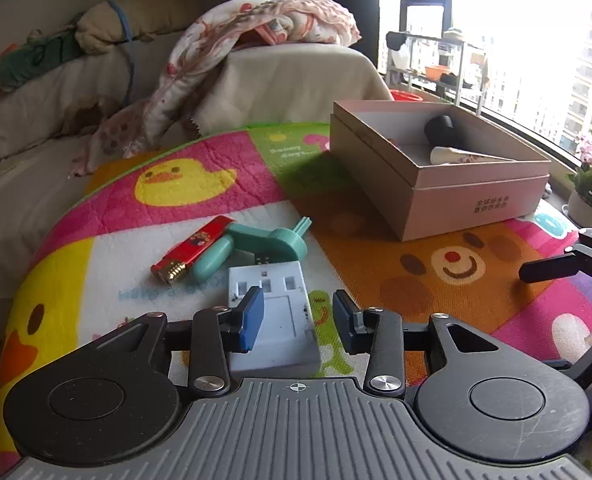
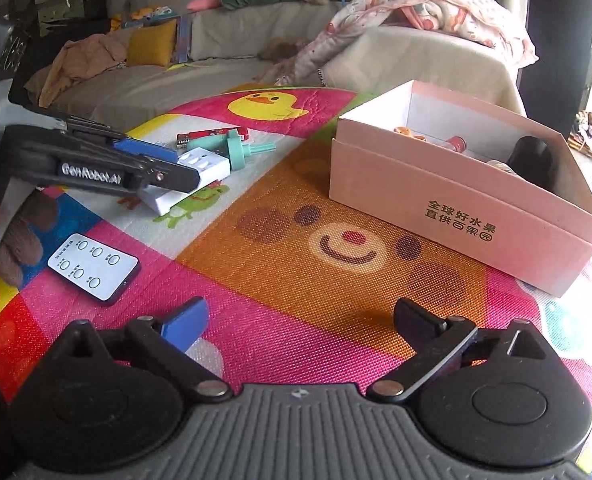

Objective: Organize rigid objects
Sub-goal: 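Release the remote and grasp the white battery case with the left tool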

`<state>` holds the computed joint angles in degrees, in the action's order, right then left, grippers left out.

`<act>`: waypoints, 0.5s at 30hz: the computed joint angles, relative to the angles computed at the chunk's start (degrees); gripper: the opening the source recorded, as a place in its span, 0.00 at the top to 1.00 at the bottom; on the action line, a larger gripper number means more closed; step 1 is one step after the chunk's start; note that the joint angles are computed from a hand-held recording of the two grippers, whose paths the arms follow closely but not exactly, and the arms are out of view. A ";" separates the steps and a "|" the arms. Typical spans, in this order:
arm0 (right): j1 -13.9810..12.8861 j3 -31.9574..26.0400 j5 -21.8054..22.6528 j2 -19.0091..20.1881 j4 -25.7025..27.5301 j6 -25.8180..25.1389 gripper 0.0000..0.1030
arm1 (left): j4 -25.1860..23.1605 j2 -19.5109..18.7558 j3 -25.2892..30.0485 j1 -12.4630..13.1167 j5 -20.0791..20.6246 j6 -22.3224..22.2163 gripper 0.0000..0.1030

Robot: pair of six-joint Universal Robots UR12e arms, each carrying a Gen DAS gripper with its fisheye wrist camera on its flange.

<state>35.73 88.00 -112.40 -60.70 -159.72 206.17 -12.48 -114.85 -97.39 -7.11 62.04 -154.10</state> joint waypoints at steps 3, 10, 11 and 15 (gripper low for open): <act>-0.01 0.00 0.00 -0.01 0.01 0.02 0.03 | -0.74 0.03 0.07 -0.02 -1.19 -0.40 0.53; -0.01 0.01 0.00 -0.01 -0.01 0.01 0.03 | -0.88 0.45 -0.57 0.09 -3.11 1.14 0.52; -0.01 0.01 0.00 -0.01 -0.01 0.01 0.03 | 0.64 0.44 -0.83 0.10 -2.61 0.45 0.52; -0.03 0.02 0.04 -0.01 -0.01 0.01 0.03 | 8.53 0.00 -1.49 -0.79 5.51 -0.29 0.54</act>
